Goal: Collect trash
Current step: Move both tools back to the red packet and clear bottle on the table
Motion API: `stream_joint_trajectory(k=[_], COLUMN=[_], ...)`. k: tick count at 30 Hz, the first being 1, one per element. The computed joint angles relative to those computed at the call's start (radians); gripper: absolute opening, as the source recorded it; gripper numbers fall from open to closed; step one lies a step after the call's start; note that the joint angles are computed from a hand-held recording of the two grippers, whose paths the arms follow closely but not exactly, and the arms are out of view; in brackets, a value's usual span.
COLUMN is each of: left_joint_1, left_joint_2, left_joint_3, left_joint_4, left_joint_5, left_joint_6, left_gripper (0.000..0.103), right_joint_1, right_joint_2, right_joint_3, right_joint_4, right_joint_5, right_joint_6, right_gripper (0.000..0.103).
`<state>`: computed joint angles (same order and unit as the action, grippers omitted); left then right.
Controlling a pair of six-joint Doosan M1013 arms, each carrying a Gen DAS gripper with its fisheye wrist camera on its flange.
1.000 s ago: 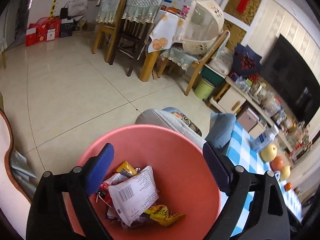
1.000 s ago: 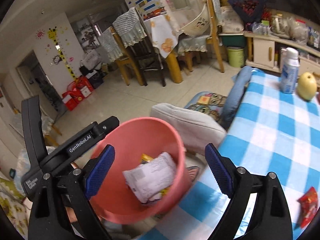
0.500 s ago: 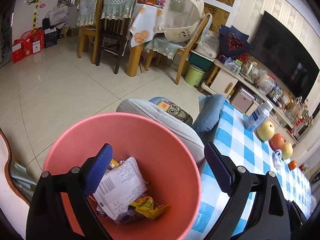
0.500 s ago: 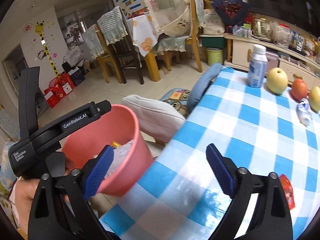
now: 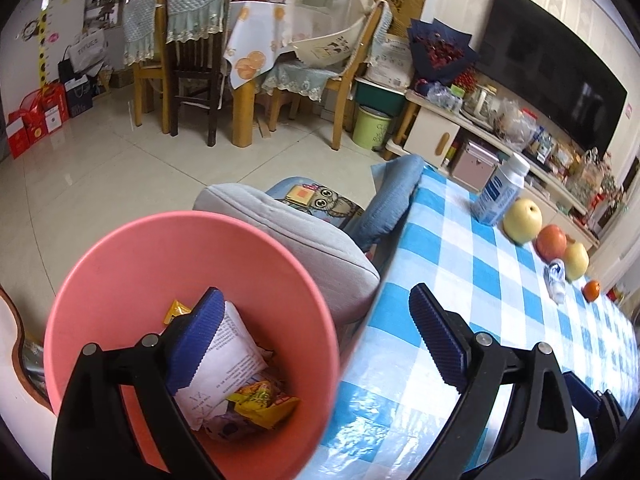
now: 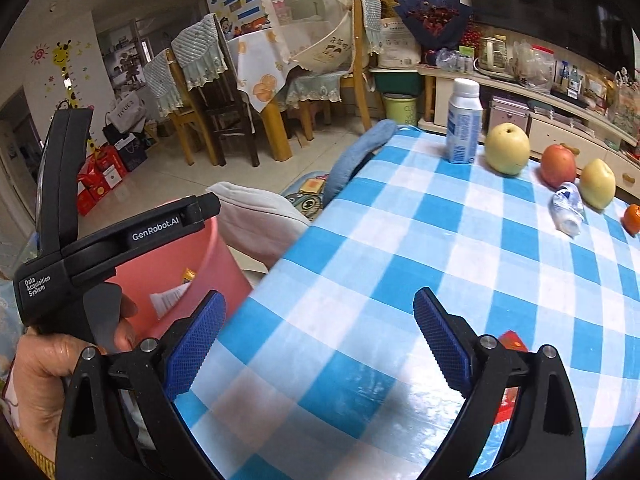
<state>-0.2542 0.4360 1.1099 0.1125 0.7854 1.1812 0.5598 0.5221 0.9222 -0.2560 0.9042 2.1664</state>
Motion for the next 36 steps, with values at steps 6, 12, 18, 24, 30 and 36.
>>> stream_joint_trajectory(k=[6,12,18,24,30,36], left_joint_1=[-0.026,-0.053,-0.077,-0.094,-0.108,-0.116], left_joint_2=[0.009,0.016,0.023,0.028,0.032,0.032], left_joint_3=[-0.012,-0.024,-0.032,-0.036,-0.038,-0.035], left_joint_4=[0.035,0.076,0.078,0.063,0.043,-0.015], left_joint_5=[0.014,0.025,0.028,0.029,0.021,0.001], left_joint_6=[0.013,0.037,0.080,0.121,0.146,0.189], left_gripper=[0.094,0.094,0.094,0.094,0.094,0.094], right_joint_1=[-0.008,-0.017,-0.021,-0.034,-0.045,-0.055], right_joint_2=[-0.024,-0.044,-0.061,-0.083,-0.099,-0.111], right_joint_3=[0.042,0.078,0.107,0.144,0.174,0.198], right_joint_4=[-0.013,-0.037,-0.108,-0.147,-0.192,-0.247], right_joint_5=[-0.019,-0.020,-0.009,-0.022,-0.025,-0.011], right_joint_6=[0.014,0.021,0.055,0.099,0.137,0.176], right_gripper=[0.094,0.094,0.094,0.094,0.094,0.094])
